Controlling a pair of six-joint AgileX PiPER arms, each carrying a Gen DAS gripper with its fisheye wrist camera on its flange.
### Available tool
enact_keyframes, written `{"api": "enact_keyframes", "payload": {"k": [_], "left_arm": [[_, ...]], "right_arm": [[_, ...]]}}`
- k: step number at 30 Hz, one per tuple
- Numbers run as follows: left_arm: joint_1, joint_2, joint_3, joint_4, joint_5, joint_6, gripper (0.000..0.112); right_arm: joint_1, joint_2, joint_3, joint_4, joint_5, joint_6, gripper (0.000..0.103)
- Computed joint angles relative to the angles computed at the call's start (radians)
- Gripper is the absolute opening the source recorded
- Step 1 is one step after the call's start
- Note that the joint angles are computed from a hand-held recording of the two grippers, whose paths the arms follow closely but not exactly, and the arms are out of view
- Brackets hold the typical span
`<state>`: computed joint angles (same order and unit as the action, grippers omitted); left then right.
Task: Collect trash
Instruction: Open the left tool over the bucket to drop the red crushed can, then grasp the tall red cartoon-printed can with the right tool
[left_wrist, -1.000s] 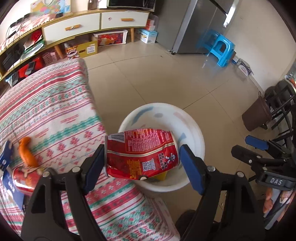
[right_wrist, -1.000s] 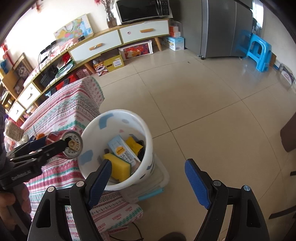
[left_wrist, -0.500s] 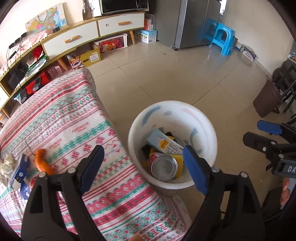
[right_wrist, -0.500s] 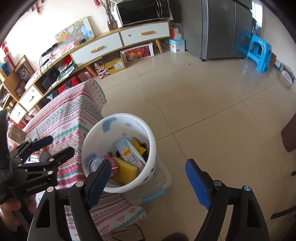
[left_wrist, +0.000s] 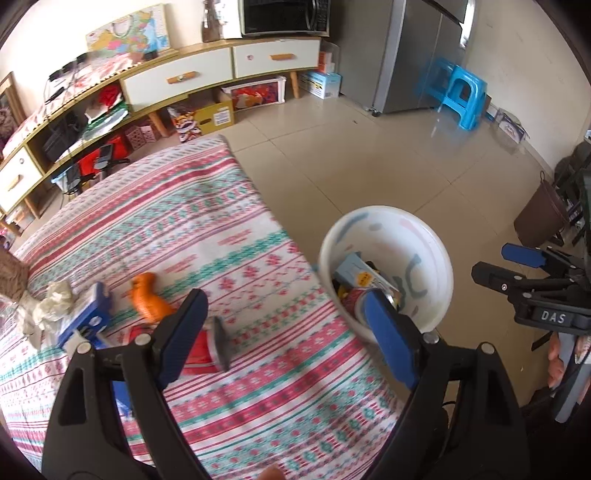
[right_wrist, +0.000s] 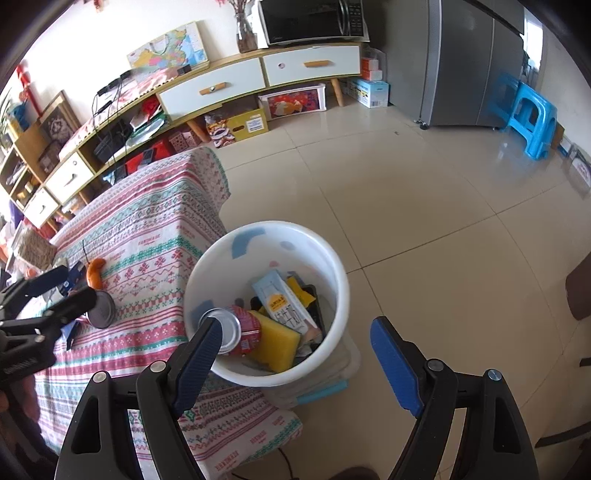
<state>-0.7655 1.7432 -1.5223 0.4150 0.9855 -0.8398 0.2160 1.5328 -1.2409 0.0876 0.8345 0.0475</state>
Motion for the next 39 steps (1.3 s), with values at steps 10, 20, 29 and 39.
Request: {"api": "enact_keyframes", "payload": {"k": [10,20,29,39], "left_arm": [[0.063,-0.199,0.216,0.029,-0.033,-0.033,0.087],[0.211,-0.362,0.407,0.012,-0.053,-0.015,0.088],[0.434,-0.437,0.555,-0.117,-0.089,0.041,0.088],[0.602,-0.537,0.673,-0.244,-0.080,0.158,0.088]], "right_arm": [[0.130,0.049,-0.048,-0.072,0.003,0.106,0.085],[0.279,0.140,-0.135,-0.138,0.018,0.202,0.085],[0.391,0.236,-0.252,-0.159,0.050,0.271,0.085],[0.551,0.358,-0.406,-0.157,0.075,0.333,0.086]]}}
